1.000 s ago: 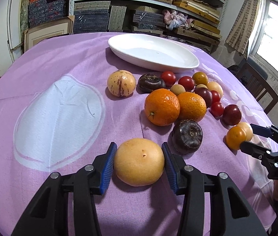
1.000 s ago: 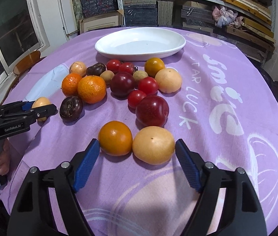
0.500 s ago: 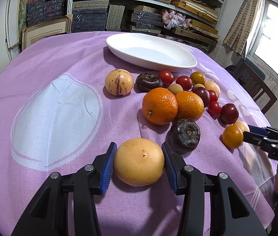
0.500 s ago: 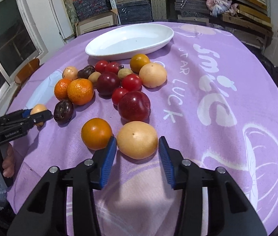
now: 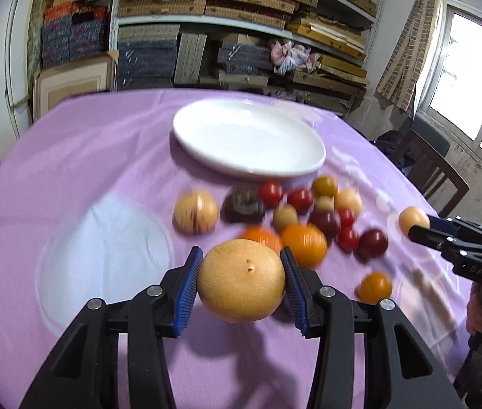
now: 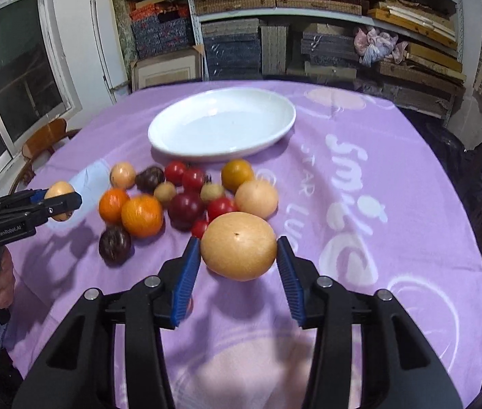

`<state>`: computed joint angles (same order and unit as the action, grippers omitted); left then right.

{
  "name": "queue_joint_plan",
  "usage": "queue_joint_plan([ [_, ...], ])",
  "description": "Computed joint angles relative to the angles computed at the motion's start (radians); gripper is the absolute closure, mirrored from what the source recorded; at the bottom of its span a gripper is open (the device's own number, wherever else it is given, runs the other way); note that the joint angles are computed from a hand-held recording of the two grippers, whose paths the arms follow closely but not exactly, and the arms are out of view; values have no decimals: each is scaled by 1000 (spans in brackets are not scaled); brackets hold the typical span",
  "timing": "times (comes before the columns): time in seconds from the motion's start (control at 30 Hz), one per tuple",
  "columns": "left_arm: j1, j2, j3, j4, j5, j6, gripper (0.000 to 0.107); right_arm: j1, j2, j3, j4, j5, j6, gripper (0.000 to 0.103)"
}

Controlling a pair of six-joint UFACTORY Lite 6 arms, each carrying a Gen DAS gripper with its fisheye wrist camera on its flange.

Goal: Organize fruits
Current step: 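Carry both pears over the white plate and open both tools to drop them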

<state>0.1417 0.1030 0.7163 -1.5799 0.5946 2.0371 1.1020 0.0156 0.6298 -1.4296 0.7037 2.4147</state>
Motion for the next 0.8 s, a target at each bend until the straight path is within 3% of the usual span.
queue_joint_plan([
  [0.1,-115,75,164,33,-65,-130,60,-165,11,88,-57,-57,-110,58],
  [0.23,-263,282,437,126,-171,-339,60,-362,188,290,-127,-169,-199,58],
  [0.37,-355,537,741,418,-247,-696,60,-494,411,544,-54,-260,-376,58],
  [0.5,-380,709,950,653,-237,-968,60,-578,588,732,81,-331,-558,58],
  [0.67,-386,799,1072,794,-205,-1106,60,-636,735,884,262,-390,-761,58],
  [0.8,-376,794,1089,800,-197,-1140,44,-636,769,926,292,-380,-803,57],
])
